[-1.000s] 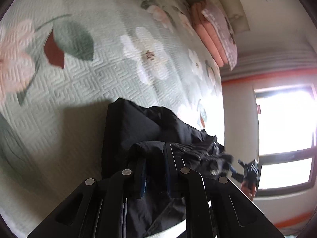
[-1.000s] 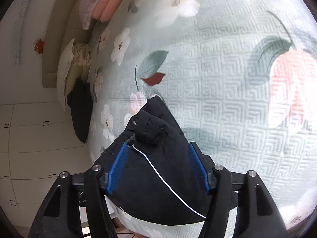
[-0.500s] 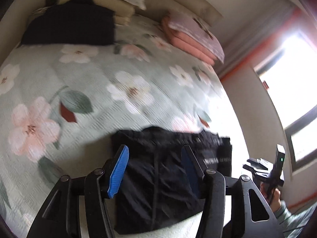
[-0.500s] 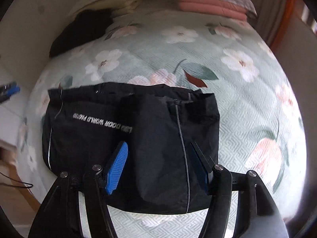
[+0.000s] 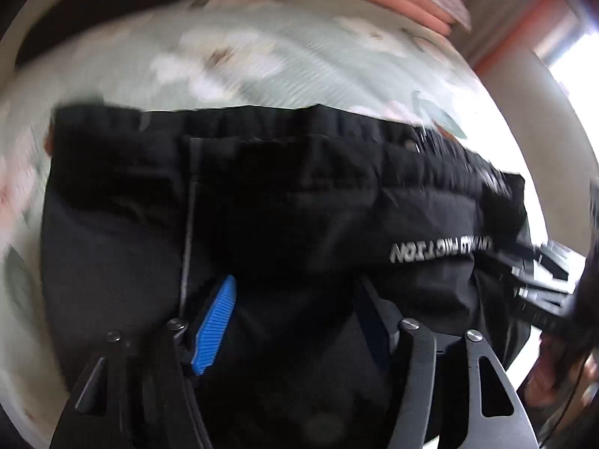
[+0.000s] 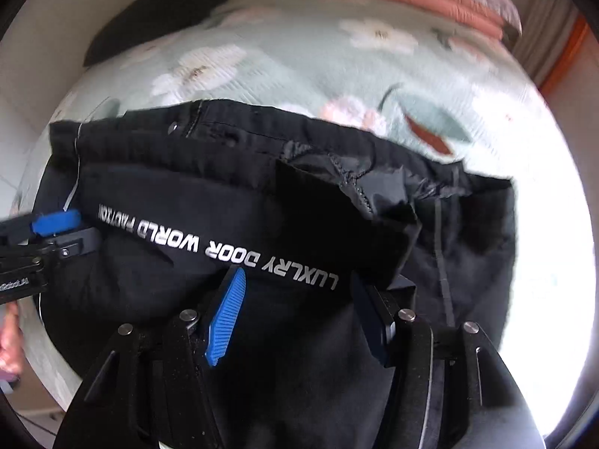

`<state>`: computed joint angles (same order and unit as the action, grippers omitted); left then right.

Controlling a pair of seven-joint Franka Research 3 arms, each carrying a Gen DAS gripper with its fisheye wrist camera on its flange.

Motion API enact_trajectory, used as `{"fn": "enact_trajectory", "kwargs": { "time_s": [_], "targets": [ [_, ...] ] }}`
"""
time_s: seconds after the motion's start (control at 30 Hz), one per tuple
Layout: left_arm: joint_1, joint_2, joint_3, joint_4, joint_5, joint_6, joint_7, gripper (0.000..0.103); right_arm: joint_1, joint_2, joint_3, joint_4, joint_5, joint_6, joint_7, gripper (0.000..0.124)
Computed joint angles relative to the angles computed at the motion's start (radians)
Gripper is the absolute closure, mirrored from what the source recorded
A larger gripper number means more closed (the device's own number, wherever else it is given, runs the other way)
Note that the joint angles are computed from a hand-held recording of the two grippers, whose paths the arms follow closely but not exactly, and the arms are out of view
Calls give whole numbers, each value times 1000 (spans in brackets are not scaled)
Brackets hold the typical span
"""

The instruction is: Fold large clothes

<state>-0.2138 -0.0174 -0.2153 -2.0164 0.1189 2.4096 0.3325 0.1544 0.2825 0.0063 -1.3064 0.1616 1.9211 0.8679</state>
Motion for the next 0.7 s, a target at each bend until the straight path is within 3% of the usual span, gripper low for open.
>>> {"fn": "enact_trajectory", "kwargs": {
  "time_s": [0.13, 0.27, 0.5, 0.63, 0.7],
  "targets": [
    [16, 29, 13, 17, 8, -16, 12, 34, 21, 86, 1, 71, -25, -4, 54, 60],
    [13, 41, 9, 24, 48, -34, 16, 33, 29, 93, 2, 62, -37, 21, 54, 59],
    [9, 26, 6, 29, 50, -61, 18, 33, 32, 127, 2, 144, -40, -27, 75, 60],
    [8, 26, 5, 54, 26, -77, 50, 33, 15, 57, 6, 98, -9, -11, 45, 61],
    [5, 26, 2, 79, 54, -127, 40, 33, -2, 17, 6, 79, 21, -13, 25, 61]
  ]
}}
